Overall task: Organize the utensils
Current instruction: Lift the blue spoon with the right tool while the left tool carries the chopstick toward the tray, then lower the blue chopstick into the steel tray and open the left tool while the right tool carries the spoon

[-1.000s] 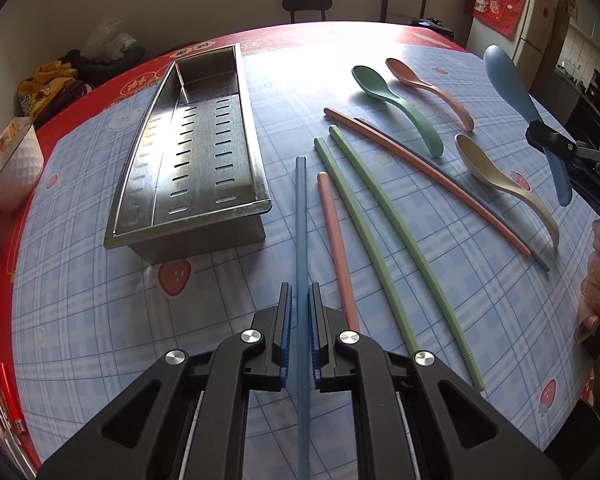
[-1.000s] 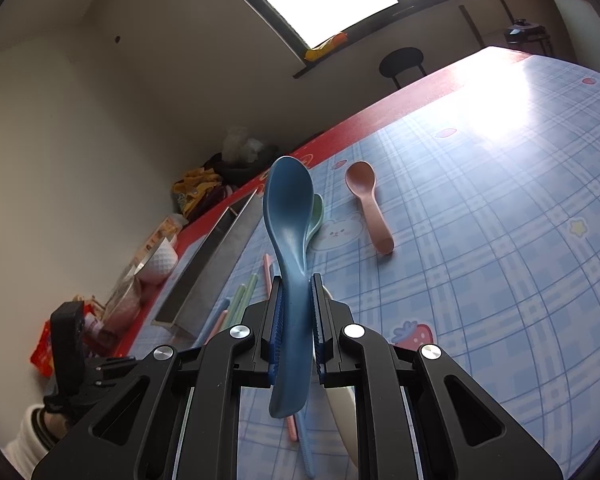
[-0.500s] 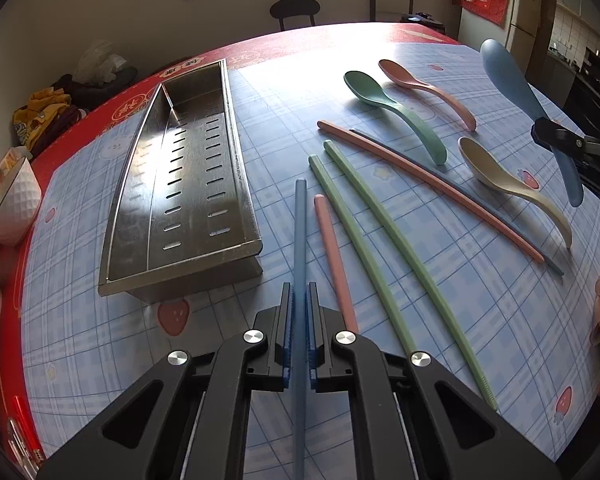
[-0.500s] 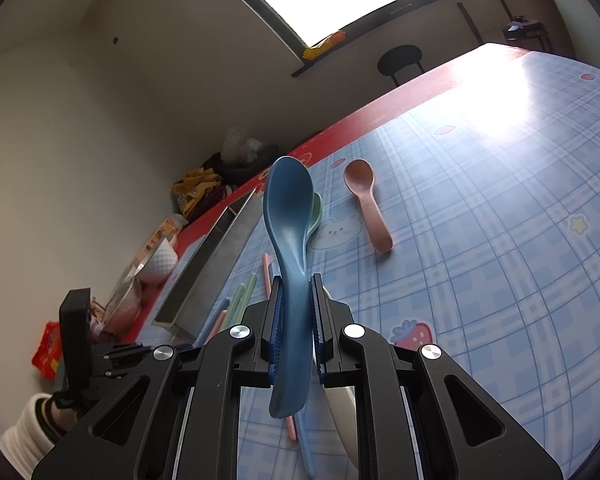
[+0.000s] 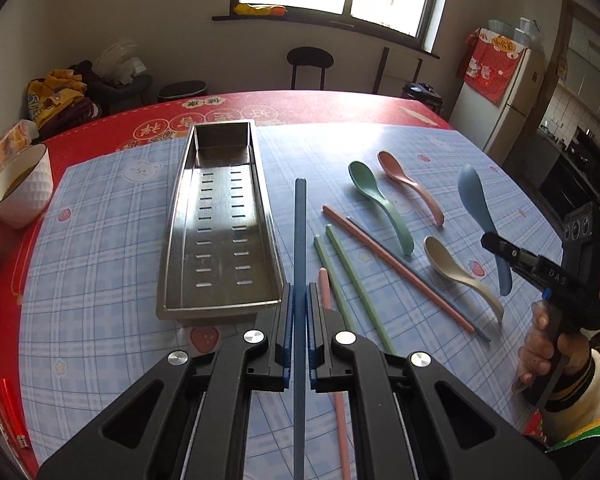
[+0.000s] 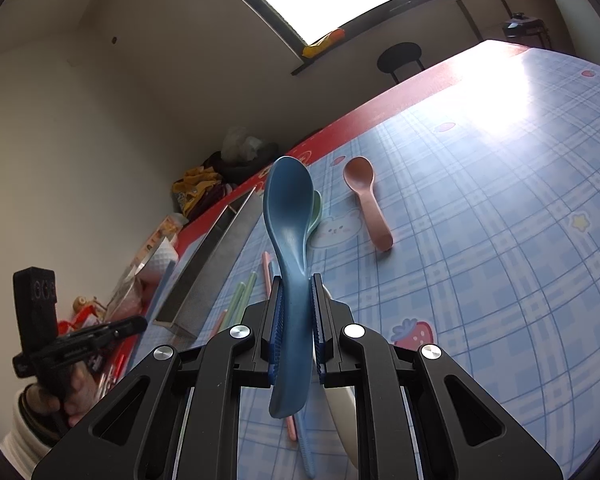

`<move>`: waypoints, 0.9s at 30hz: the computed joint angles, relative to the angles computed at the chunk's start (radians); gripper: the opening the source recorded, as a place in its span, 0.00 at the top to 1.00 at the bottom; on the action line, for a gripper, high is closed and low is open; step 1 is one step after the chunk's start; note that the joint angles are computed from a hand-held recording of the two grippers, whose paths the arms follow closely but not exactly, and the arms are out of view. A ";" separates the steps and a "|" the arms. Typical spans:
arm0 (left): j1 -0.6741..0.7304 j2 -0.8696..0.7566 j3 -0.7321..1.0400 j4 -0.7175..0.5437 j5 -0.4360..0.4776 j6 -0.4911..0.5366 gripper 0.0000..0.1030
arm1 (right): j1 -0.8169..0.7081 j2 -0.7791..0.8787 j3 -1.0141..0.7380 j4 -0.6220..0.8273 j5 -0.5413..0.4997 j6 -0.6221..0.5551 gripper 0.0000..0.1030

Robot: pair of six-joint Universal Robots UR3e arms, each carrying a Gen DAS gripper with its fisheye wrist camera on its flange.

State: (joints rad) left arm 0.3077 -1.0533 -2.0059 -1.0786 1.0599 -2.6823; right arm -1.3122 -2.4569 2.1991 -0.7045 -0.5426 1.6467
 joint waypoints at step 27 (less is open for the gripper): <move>-0.236 -0.963 0.821 0.034 0.260 -0.335 0.94 | -0.005 0.026 0.014 -0.031 -0.005 0.022 0.87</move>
